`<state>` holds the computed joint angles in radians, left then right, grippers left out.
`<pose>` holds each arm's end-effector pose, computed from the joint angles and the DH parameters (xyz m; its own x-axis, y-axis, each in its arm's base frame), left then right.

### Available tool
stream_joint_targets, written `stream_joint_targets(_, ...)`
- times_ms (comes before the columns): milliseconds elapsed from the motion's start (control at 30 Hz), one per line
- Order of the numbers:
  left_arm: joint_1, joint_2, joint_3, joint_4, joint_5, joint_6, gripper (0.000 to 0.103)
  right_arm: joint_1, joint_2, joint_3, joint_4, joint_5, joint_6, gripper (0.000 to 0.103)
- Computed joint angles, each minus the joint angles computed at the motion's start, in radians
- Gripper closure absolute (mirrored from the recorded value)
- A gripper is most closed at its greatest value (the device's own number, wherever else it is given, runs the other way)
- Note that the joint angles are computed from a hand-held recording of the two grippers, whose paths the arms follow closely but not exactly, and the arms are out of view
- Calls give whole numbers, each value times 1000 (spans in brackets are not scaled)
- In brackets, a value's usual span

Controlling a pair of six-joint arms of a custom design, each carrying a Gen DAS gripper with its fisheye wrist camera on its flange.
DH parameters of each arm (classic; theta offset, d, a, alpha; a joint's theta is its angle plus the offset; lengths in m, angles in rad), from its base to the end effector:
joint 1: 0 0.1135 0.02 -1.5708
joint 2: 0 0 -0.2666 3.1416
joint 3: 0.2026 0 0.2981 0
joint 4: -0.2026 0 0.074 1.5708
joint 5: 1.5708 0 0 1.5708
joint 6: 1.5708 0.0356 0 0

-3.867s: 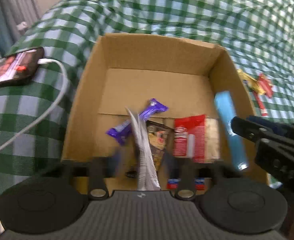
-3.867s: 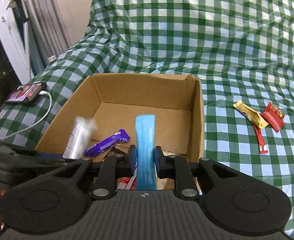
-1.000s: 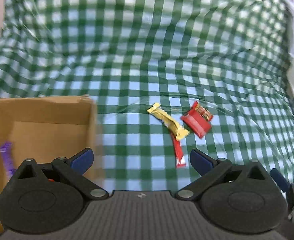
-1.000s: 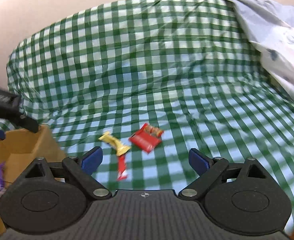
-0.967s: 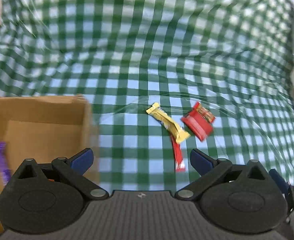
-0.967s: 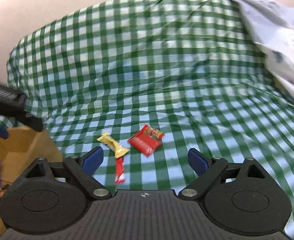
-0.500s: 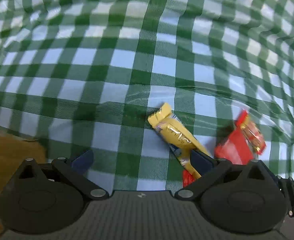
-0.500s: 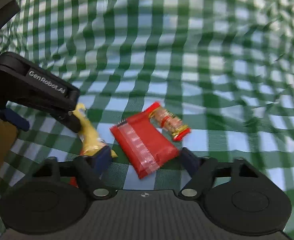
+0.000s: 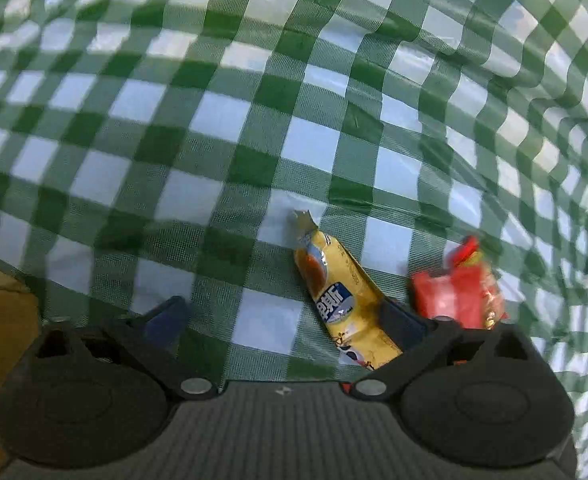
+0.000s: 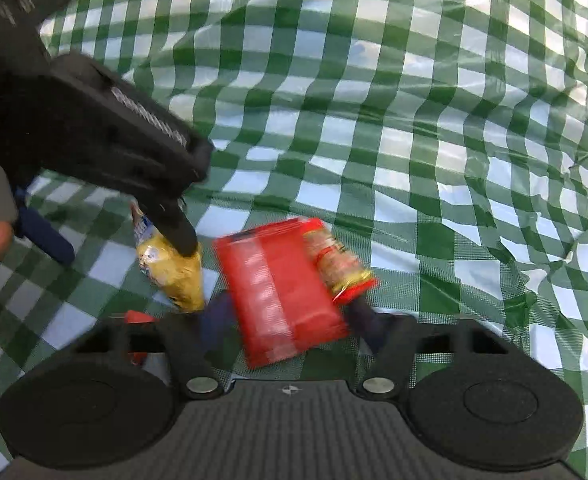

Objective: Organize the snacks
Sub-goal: 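Grasp the red packet with the right tool while the left grasps the yellow packet, then carry the red packet and yellow packet over the box with both tools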

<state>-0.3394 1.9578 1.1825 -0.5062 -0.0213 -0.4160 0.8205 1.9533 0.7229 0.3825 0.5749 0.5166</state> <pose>0.3797 -0.1333 0.0938 -0.9589 -0.0899 -0.2692 -0.0660 0.9931 -0.0966 0.2475 0.2372 0.0277 -0.6267 -0.0643 -0.7766 -0.0679 0.9973 -0.0278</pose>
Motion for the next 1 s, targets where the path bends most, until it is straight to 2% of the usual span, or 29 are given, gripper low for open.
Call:
stream_joint_targets(33, -13, -22, -18, 22, -29, 23, 46, 8, -14, -3, -24, 13, 22, 51)
stream_joint_targets(67, -18, -44, -37, 45, -27, 54, 63, 20, -22, -8, -43, 29, 54, 52)
stream_joint_targets(100, -14, -60, -50, 56, -2, 74, 87, 35, -30, -16, -62, 50, 96, 52)
stream_joint_targets(133, -7, -71, -57, 51, 26, 78, 91, 51, -43, -25, -85, 70, 139, 52)
stream_joint_targets(367, 10, -222, -177, 39, 81, 124, 92, 240, -209, -142, -325, 223, 565, 53)
stream_joint_targets(533, 18, -460, -293, -16, 99, 182, 92, 319, -356, -164, -536, 307, 741, 53)
stream_joint_targets(600, 13, -581, -338, -62, 85, 210, 92, 369, -410, -141, -663, 348, 826, 53)
stream_joint_targets(733, -14, -855, -416, -227, -6, 271, 92, 524, -450, -35, -969, 437, 1060, 53)
stream_joint_targets(833, -5, -1062, -446, -387, -30, 318, 92, 634, -428, 87, -1171, 476, 1208, 53)
stream_joint_targets(933, 79, -1256, -445, -550, 19, 394, 92, 760, -348, 256, -1397, 498, 1374, 53)
stream_joint_targets(1000, 187, -1376, -427, -668, 76, 486, 92, 833, -278, 383, -1526, 502, 1461, 53)
